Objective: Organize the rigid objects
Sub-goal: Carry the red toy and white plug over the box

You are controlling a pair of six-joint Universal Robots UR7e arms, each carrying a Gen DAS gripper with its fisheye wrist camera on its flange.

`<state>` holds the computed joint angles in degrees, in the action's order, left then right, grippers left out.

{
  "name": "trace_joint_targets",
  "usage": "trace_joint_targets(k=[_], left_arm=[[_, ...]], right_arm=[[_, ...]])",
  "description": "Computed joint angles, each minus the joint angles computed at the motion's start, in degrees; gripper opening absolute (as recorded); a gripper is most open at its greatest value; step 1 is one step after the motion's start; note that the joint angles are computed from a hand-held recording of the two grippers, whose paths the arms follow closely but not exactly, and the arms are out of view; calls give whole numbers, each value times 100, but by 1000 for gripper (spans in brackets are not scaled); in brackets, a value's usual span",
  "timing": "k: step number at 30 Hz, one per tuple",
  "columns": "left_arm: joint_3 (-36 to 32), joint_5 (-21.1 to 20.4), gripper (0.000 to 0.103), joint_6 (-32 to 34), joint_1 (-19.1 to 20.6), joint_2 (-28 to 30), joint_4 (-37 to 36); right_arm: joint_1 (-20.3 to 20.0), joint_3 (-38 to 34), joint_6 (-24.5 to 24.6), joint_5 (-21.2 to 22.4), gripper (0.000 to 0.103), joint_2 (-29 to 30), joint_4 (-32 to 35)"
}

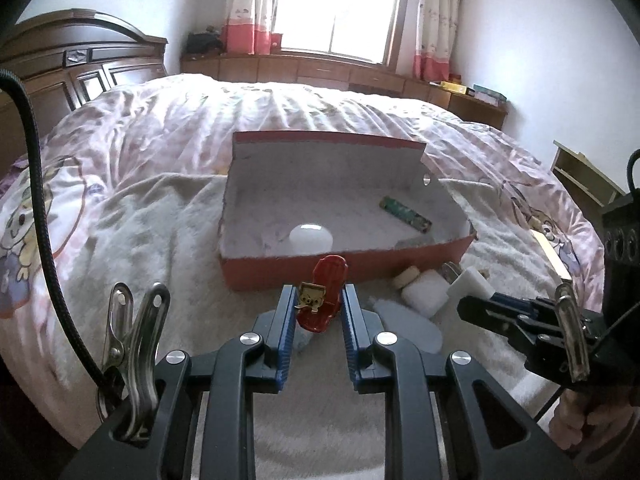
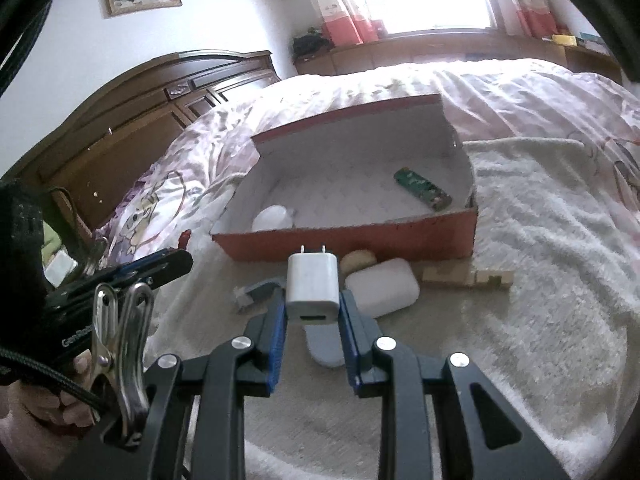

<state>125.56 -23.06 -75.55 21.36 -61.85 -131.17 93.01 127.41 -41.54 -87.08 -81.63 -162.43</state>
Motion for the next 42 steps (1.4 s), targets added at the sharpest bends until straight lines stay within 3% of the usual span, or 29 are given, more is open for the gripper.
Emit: trace_joint_targets(k=[14,42], left_arm=[[-553,-65,23,1747,610,449,-1615],[-1638,-361,23,3335,1556,1385,-2514]], right_arm=[[143,-794,263,-100,26,459,9],[108,-2012,368,-495,26,1713,-138]])
